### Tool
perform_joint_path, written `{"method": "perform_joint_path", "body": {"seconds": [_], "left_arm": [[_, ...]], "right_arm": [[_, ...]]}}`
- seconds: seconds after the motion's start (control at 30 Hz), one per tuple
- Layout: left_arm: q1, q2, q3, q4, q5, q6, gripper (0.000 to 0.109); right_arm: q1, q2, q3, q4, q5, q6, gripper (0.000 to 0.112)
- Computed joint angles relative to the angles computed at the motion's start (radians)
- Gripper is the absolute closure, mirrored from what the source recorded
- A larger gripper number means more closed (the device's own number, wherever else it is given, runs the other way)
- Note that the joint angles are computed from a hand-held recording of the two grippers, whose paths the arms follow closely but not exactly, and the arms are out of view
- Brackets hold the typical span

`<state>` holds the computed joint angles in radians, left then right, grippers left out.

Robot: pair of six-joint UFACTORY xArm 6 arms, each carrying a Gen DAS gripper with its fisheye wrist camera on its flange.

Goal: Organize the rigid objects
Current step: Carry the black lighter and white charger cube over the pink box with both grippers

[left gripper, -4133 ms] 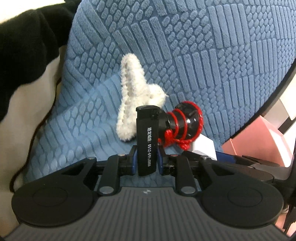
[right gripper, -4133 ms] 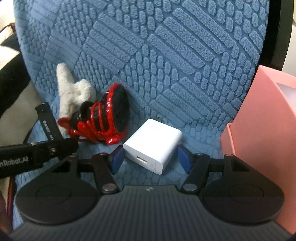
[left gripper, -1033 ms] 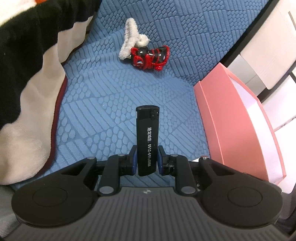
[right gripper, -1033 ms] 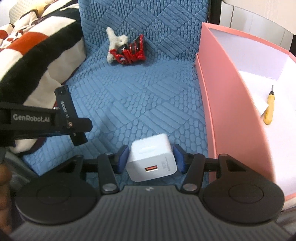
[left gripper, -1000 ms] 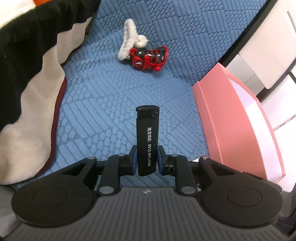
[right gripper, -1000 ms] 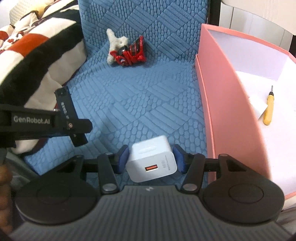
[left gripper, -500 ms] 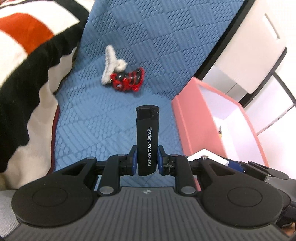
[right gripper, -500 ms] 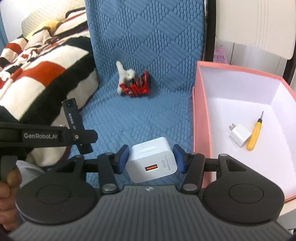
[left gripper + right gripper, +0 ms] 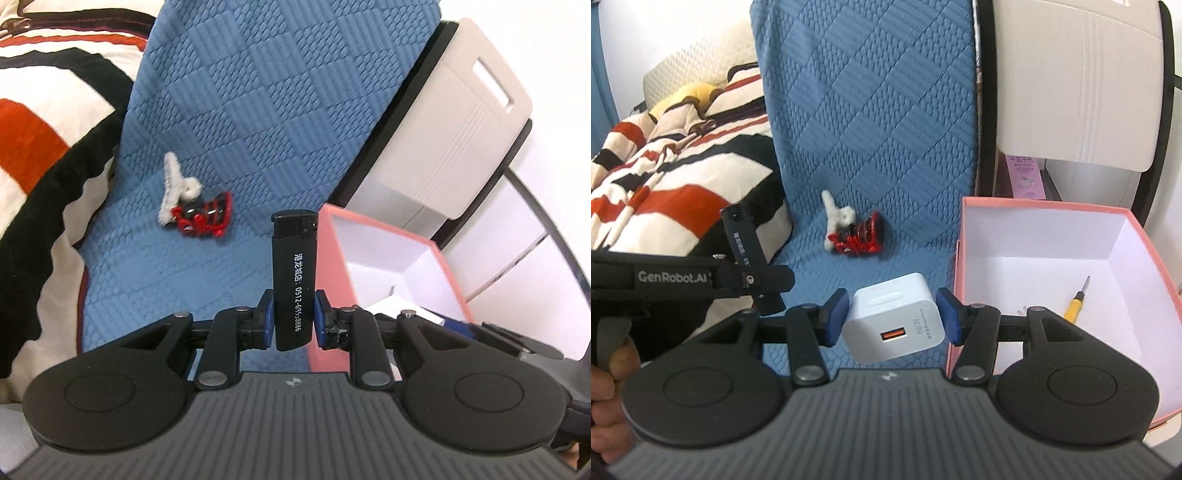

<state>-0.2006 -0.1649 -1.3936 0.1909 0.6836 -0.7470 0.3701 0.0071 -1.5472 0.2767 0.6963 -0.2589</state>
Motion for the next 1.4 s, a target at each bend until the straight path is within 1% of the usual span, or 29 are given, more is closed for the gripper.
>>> {"method": "perform_joint_path", "body": {"seconds": [0.1, 0.23, 0.4, 0.6, 0.7, 1.0, 1.1, 1.23, 1.33, 1.4], "left_arm": [[-0.02, 0.035, -0.067, 0.005, 0.028, -0.015, 0.084], [-0.059, 0.094, -0.173, 0.049, 0.076, -0.044, 0.084], [-0.107, 0.177, -0.3, 0.107, 0.107, -0.103, 0.084], [-0.158, 0.305, -0.452, 0.125, 0.135, -0.145, 0.084], [-0.178, 0.368, -0.508, 0.117, 0.14, -0.159, 0.084], [-0.216, 0.537, -0.657, 0.078, 0.216, -0.157, 0.084], [-0.223, 0.601, -0.726, 0.062, 0.256, -0.136, 0.084], [-0.226, 0.658, -0.78, 0.033, 0.289, -0.117, 0.084], [-0.226, 0.699, -0.824, 0.017, 0.321, -0.101, 0.084], [-0.225, 0.712, -0.829, 0.009, 0.328, -0.103, 0.084]], "right_arm": [[-0.017, 0.013, -0.045, 0.01, 0.021, -0.021, 0.057], [-0.046, 0.028, -0.098, 0.036, 0.047, -0.046, 0.057], [-0.093, 0.047, -0.161, 0.058, 0.089, -0.082, 0.057], [-0.16, 0.071, -0.2, 0.075, 0.121, -0.119, 0.057], [-0.194, 0.081, -0.196, 0.077, 0.127, -0.13, 0.057], [-0.287, 0.134, -0.19, 0.083, 0.169, -0.157, 0.057], [-0.311, 0.146, -0.176, 0.088, 0.175, -0.168, 0.057], [-0.335, 0.169, -0.158, 0.085, 0.182, -0.163, 0.057], [-0.353, 0.185, -0.161, 0.102, 0.212, -0.166, 0.057], [-0.358, 0.193, -0.163, 0.105, 0.226, -0.169, 0.057]]}}
